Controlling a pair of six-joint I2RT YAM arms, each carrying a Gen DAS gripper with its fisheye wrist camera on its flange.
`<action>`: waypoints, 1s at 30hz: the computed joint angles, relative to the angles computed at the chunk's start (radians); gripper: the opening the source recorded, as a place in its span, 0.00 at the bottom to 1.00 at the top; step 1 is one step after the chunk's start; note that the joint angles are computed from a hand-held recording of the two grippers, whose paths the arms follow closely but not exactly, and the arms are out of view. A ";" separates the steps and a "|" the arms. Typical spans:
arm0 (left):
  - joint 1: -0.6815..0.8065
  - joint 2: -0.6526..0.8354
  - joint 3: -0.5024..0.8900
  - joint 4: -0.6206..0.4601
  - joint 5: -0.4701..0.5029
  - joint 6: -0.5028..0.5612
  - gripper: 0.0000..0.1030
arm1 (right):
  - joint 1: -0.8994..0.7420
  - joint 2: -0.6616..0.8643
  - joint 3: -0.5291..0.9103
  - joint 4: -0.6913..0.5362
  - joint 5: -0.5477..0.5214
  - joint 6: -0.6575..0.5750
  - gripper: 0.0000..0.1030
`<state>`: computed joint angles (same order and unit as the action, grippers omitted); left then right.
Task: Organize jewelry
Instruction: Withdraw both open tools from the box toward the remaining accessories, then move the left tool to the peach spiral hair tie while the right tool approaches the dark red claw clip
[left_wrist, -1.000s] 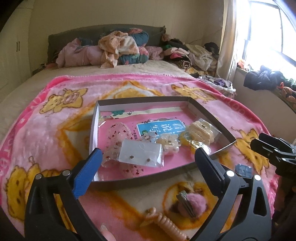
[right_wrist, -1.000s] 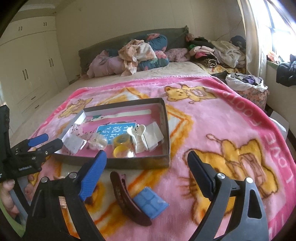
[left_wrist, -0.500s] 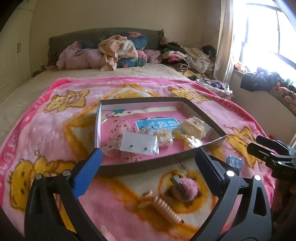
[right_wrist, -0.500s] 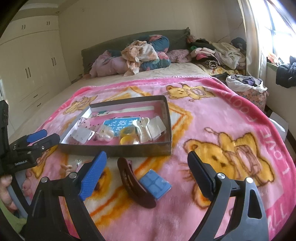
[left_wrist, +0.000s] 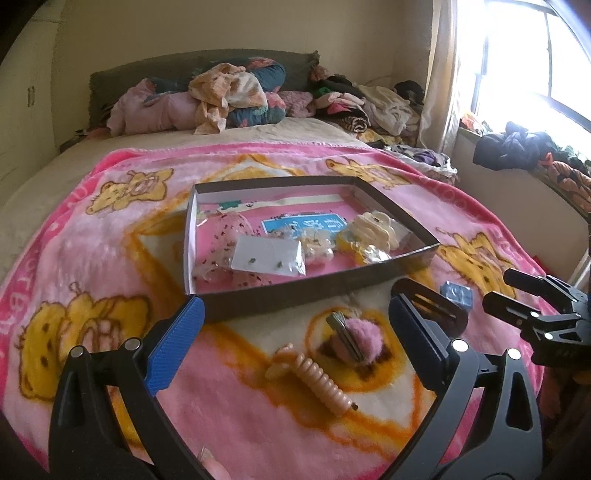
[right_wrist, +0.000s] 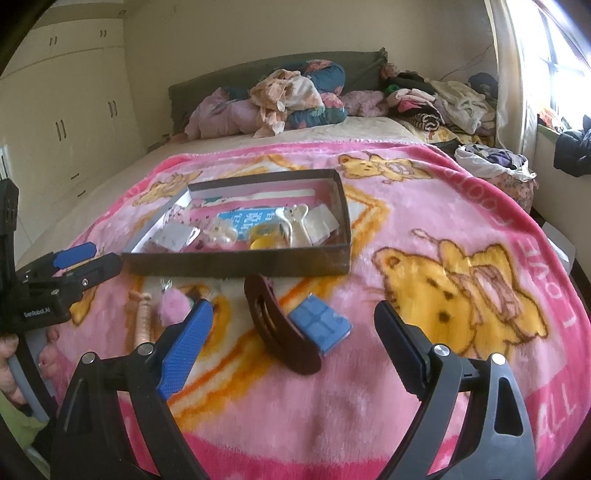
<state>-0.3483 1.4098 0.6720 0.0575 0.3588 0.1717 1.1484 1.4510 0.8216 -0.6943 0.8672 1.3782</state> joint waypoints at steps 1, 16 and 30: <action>-0.002 -0.003 -0.005 -0.001 0.001 0.003 0.89 | 0.006 0.005 -0.001 -0.001 -0.003 0.007 0.84; -0.025 0.003 -0.071 -0.006 -0.024 0.035 0.89 | 0.026 0.018 -0.063 0.069 -0.043 0.058 0.82; -0.041 0.125 -0.065 0.031 -0.038 0.016 0.89 | -0.062 0.016 -0.173 0.292 -0.169 -0.035 0.62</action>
